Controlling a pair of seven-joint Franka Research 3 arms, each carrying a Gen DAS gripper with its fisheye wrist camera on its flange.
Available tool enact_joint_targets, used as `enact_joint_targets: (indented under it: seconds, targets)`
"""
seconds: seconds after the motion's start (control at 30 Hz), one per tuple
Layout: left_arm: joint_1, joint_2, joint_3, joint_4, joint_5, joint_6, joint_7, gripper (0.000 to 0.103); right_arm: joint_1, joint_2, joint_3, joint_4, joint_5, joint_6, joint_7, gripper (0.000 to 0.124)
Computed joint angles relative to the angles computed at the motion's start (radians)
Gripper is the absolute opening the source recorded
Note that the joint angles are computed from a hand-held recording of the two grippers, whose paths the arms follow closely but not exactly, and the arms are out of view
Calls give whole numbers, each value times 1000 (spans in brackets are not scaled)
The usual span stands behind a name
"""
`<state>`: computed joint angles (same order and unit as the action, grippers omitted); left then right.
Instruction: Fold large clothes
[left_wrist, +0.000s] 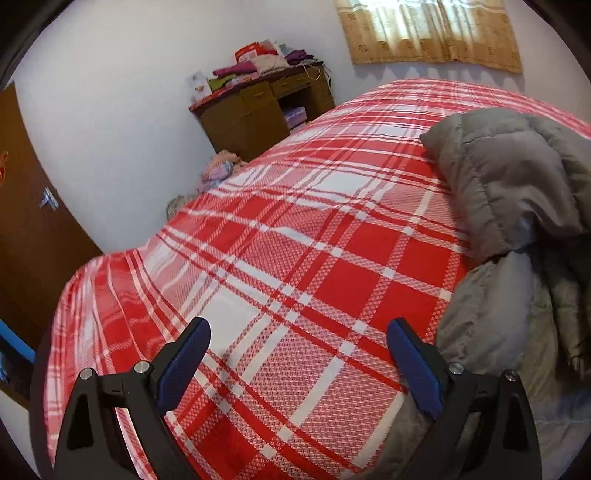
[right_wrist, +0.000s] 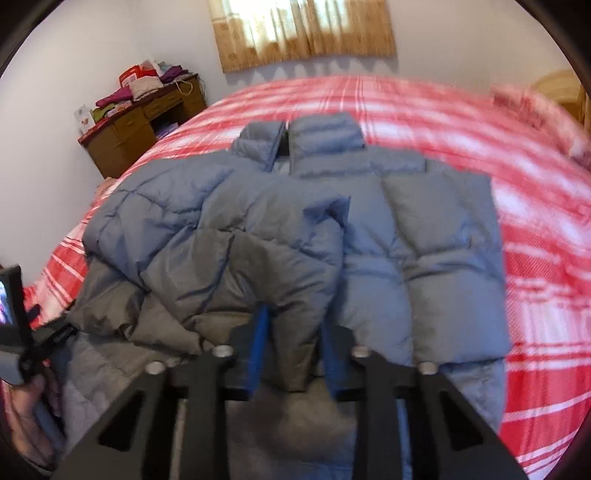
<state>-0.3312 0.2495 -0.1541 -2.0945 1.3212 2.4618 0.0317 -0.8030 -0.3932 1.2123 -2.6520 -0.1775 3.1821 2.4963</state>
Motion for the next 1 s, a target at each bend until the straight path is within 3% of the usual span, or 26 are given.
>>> enact_joint_targets:
  seconds: [0.2, 0.5, 0.63, 0.7, 0.73, 0.8, 0.83, 0.87, 0.93, 1.0]
  targets:
    - [-9, 1, -4, 2, -4, -9, -13, 97, 58, -168, -57, -49, 4, -99, 75, 12]
    - [-10, 3, -4, 6, -12, -14, -3, 97, 146, -138, -154, -97, -58, -214, 169, 11]
    - [12, -5, -4, 2, -67, 39, 58, 97, 213, -122, -213, -113, -97, -231, 174, 11]
    - [32, -22, -9, -6, -136, 90, 129, 97, 270, -125, -277, -135, -99, -228, 177, 11]
    - [40, -43, -8, -16, -153, 125, 144, 97, 295, -139, -303, -144, -97, -237, 189, 15]
    - [40, -83, -7, -21, -145, 153, 141, 97, 349, -190, -355, -164, -91, -265, 216, 43]
    - [40, -101, -8, -18, -131, 168, 128, 97, 357, -222, -361, -172, -96, -270, 243, 66]
    - [40, -115, -12, -9, -118, 190, 116, 97, 357, -263, -358, -173, -105, -290, 273, 72]
    - [39, -119, -23, 22, -110, 226, 110, 97, 355, -294, -360, -154, -129, -328, 307, 69]
    - [24, -87, -31, 83, -66, 266, 94, 97, 335, -282, -369, -131, -159, -281, 331, 54]
